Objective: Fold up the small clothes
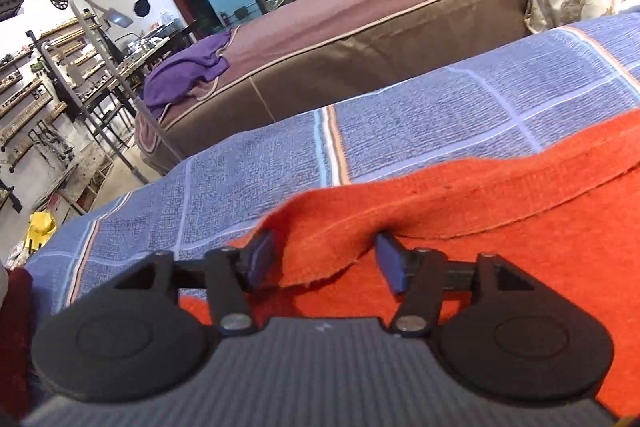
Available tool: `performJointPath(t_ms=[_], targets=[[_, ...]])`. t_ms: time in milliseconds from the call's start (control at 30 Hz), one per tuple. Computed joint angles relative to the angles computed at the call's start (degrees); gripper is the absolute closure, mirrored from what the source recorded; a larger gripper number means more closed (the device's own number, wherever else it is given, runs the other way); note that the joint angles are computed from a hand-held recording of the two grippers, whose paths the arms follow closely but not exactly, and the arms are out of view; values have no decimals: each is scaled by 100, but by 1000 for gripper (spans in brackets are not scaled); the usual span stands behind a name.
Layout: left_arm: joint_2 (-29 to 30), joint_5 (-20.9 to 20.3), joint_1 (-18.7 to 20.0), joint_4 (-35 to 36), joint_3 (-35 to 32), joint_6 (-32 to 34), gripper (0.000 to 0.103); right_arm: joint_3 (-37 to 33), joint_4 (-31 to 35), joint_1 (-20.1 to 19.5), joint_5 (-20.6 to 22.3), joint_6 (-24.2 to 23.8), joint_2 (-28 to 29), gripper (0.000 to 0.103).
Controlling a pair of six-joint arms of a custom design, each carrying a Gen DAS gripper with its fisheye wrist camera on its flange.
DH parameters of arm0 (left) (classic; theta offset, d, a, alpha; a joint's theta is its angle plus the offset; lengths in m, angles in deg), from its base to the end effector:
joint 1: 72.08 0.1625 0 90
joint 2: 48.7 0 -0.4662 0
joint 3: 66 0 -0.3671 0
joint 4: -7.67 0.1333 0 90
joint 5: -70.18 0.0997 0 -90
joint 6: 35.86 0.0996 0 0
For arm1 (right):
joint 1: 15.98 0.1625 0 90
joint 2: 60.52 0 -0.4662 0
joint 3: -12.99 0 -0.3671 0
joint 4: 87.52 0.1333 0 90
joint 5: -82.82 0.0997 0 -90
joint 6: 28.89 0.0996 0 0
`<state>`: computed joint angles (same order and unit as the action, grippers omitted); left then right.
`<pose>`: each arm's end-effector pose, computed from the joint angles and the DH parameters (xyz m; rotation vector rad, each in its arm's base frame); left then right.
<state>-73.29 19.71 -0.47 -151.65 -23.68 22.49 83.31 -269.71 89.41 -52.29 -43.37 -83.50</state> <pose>-0.0959 -0.9120 0.2751 1.0263 1.8888 -0.7020 0.2723 -0.7530 0.0950 0.2035 -2.2324 0.9190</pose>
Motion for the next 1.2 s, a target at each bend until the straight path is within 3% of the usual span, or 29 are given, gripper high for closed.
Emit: performJointPath(t_ms=[100,167,233,267,367,400,533,600,667,833,867,967,1033,1133,1200], targets=[[114,-38,83,-211,-247,155,32,143,-145,-27,102,-24,-51,55],[137,-136,125,-81,-498,-141,32,254,-433,-33,192,55,-93,50],[465,295,94,-667,-1046,150,27,337,-918,-44,297,76,-106,44],[671,458,88,-853,-1450,338,21,282,-898,-30,139,180,-92,36],[603,555,120,-292,-1728,-268,19,347,-822,-24,-55,483,-169,34],[388,485,131,-108,-1453,-470,19,441,-954,-6,-15,482,-209,34],[-781,147,139,-461,537,-560,19,1077,-1238,128,322,796,-556,32],[-1371,23,150,-409,1455,-904,19,1514,-1450,247,509,1020,-733,22],[-1885,-135,175,-120,2147,-1387,19,1922,-1659,402,525,1021,-836,19],[-2697,-85,197,-13,3353,-1657,19,2637,-2456,942,-445,532,-695,9],[-2791,-176,223,66,3459,-1714,23,2779,-2575,1032,-617,577,-665,9],[-2966,-718,355,989,3395,-2245,55,2972,-2609,1176,-999,719,-565,9],[-2932,-807,408,1062,3330,-2272,58,2926,-2688,1200,-1304,625,-441,10],[-2868,-913,445,1001,3254,-2117,65,3100,-2713,1071,-923,1005,-568,23],[-2861,-1055,469,1221,3144,-2154,92,3068,-2499,1019,-851,1082,-609,76]])
